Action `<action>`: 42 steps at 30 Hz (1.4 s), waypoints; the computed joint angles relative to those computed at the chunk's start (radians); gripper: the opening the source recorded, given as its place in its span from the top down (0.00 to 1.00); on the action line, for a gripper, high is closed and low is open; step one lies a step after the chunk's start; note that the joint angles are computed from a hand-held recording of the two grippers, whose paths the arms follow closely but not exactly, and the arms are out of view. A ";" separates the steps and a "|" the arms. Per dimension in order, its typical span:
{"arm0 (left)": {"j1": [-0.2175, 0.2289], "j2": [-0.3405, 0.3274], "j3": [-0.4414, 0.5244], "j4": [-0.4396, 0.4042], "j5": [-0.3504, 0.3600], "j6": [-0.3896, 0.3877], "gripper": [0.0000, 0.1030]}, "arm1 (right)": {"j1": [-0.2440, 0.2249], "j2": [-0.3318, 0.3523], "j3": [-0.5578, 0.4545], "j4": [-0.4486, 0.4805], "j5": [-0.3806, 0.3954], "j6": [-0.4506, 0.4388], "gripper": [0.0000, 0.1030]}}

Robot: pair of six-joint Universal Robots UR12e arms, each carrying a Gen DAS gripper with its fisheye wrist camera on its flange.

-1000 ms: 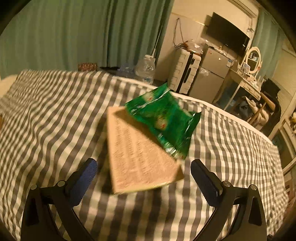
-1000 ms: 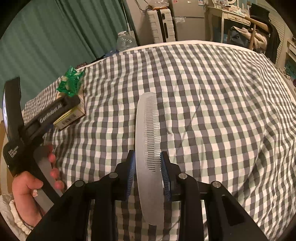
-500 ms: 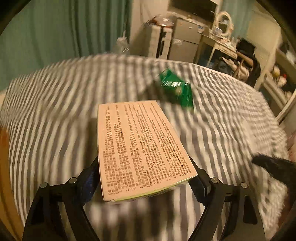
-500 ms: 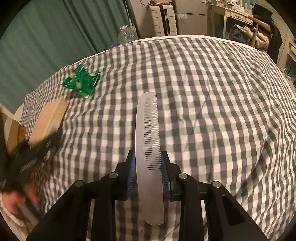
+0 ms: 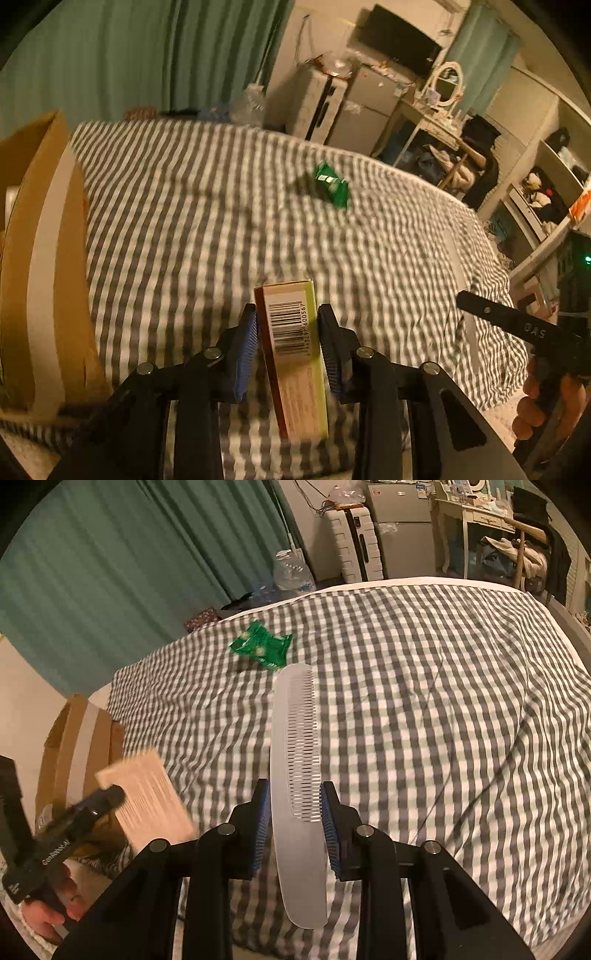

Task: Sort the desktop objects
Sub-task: 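Carry the wooden box and white comb to the cardboard box, then open both grippers over the box to release the wooden box and comb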

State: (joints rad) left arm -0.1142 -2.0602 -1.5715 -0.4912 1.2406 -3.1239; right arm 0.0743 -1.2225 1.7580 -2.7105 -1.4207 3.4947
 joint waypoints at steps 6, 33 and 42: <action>0.006 0.007 -0.046 -0.039 0.024 0.010 0.03 | 0.010 -0.004 0.001 0.020 -0.016 -0.024 0.74; 0.180 0.138 -0.056 0.054 0.186 0.142 0.71 | 0.174 0.110 -0.279 0.092 0.415 -0.226 0.74; 0.217 0.119 -0.066 0.073 0.246 0.105 0.43 | 0.252 0.208 -0.426 0.171 0.333 -0.208 0.57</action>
State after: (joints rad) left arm 0.1026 -1.9414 -1.6374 -0.4184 1.4865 -3.0186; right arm 0.3260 -1.0143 1.3321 -2.5394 -1.0879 3.2863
